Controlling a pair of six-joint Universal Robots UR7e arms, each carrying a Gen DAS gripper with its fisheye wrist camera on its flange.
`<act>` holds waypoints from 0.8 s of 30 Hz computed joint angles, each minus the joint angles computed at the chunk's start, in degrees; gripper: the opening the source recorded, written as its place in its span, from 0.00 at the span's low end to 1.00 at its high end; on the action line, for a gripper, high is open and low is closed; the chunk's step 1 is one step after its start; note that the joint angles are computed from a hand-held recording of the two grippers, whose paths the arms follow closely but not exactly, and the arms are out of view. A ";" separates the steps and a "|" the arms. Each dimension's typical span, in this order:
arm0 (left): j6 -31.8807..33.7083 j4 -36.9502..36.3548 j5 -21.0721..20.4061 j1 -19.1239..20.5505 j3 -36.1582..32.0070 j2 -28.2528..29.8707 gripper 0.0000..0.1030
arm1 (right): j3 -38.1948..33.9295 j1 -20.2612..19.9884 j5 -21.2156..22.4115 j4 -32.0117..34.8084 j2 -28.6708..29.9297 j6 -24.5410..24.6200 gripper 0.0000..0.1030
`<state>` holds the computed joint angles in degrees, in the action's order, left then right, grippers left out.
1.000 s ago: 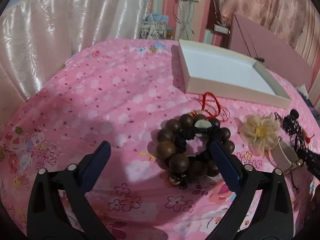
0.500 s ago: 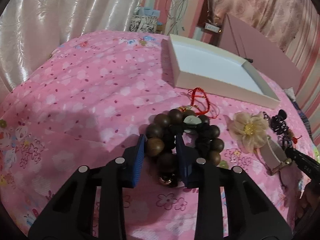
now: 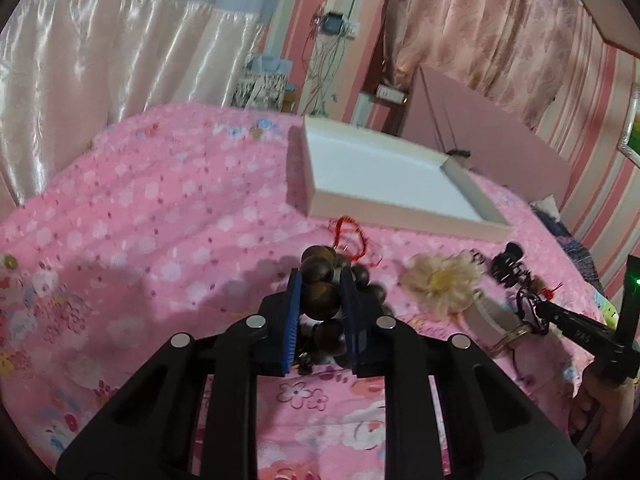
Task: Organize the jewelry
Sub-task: 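Grasp the wooden bead bracelet with the left tool while the right tool grasps the black leather bracelet, then carry both bracelets into the white tray and open both tools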
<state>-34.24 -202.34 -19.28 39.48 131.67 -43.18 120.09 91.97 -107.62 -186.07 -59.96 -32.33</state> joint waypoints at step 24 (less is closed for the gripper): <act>28.57 -10.99 -1.21 -2.85 -8.61 -2.04 0.17 | -4.21 4.65 10.75 0.37 -4.21 -1.33 0.14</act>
